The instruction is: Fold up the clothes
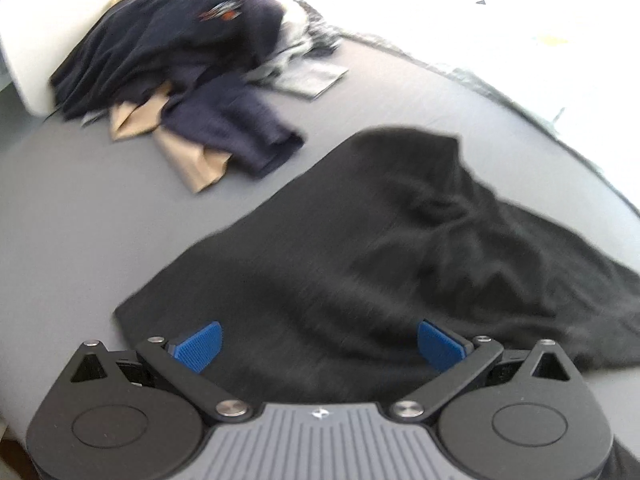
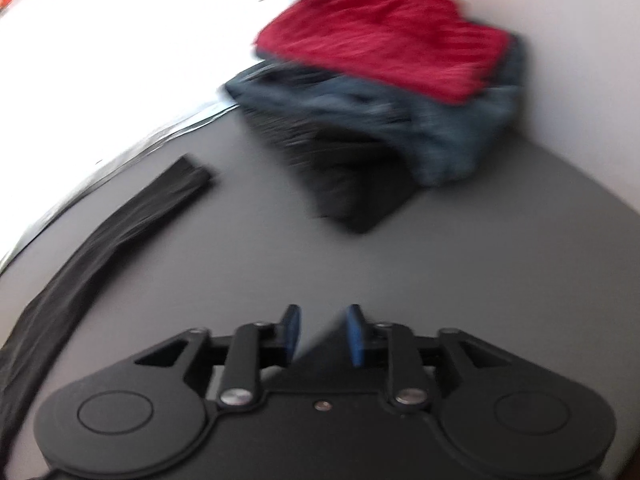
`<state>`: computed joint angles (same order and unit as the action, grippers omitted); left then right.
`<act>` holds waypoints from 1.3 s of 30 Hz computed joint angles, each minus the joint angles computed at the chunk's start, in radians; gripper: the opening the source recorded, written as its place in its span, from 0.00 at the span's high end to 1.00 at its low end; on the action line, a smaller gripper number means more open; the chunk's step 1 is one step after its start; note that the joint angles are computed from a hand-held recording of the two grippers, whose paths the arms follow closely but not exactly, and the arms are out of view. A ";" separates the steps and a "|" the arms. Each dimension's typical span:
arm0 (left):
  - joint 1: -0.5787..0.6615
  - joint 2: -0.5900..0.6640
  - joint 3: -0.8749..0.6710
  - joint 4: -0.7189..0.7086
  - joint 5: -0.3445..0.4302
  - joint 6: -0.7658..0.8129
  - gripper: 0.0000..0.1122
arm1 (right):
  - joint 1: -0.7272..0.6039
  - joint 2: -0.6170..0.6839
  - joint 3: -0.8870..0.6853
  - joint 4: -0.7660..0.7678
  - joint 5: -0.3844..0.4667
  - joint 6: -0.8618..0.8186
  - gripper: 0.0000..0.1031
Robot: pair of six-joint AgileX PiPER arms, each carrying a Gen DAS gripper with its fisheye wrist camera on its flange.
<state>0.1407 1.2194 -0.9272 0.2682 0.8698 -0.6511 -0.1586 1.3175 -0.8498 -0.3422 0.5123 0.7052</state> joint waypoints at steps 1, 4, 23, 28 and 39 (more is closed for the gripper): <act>0.003 0.028 -0.022 -0.006 -0.012 0.009 0.08 | 0.018 0.033 -0.030 0.009 -0.002 -0.016 0.63; 0.009 0.107 -0.095 -0.027 -0.038 0.034 0.08 | 0.062 0.135 -0.132 0.019 0.015 -0.041 0.61; 0.050 0.555 -0.437 -0.023 -0.128 0.113 0.08 | 0.110 0.670 -0.727 0.058 0.039 0.000 0.51; 0.023 0.589 -0.453 0.066 -0.128 0.056 0.08 | 0.117 0.823 -0.956 -0.002 0.141 0.137 0.51; 0.060 0.615 -0.497 0.006 -0.160 0.168 0.12 | 0.148 0.915 -1.089 -0.161 0.208 0.185 0.95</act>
<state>0.2006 1.8340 -1.4246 0.2743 0.7101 -0.4833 -0.0103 2.2323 -1.9391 -0.5034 0.7204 0.8897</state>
